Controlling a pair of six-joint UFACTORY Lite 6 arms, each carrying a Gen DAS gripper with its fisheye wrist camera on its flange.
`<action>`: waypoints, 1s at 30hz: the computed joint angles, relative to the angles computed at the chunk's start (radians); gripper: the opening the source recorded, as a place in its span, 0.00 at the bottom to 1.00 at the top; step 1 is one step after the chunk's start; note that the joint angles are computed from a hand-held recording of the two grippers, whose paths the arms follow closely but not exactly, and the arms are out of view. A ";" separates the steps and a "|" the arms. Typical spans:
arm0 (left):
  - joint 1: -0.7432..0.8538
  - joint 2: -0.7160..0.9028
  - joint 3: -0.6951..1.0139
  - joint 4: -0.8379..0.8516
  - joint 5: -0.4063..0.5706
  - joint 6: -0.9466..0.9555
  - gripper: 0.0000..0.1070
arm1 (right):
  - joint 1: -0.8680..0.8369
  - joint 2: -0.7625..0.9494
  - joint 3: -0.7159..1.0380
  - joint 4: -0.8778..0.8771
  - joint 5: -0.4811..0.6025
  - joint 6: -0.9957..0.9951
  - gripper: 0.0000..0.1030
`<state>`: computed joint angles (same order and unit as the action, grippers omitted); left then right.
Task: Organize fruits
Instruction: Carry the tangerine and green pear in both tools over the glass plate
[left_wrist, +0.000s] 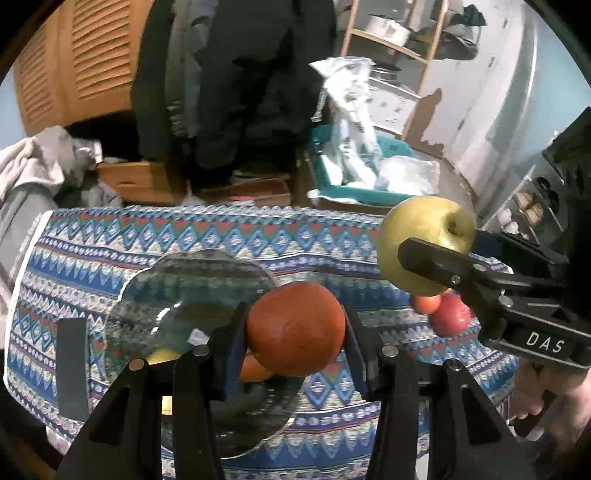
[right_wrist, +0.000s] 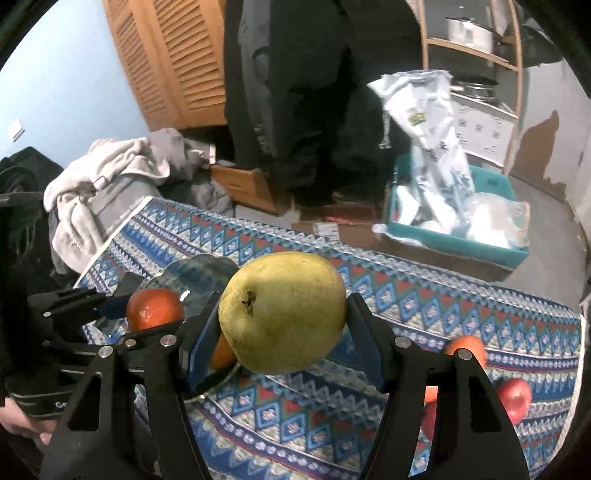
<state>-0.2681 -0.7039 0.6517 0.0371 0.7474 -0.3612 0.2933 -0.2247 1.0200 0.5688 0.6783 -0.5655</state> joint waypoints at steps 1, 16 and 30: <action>0.048 -0.008 -0.011 -0.036 -0.001 0.056 0.45 | 0.016 0.020 0.010 0.003 -0.006 0.008 0.64; 0.569 0.048 -0.088 -0.342 -0.031 0.630 0.45 | 0.256 0.307 0.183 -0.006 -0.115 0.115 0.64; 0.787 0.264 -0.141 -0.482 -0.147 0.905 0.45 | 0.372 0.544 0.277 -0.029 -0.156 0.168 0.64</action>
<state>0.5185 -0.4400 0.5111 -0.4454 0.6004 0.5439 0.6652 0.3196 1.2972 0.5399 0.5225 -0.3971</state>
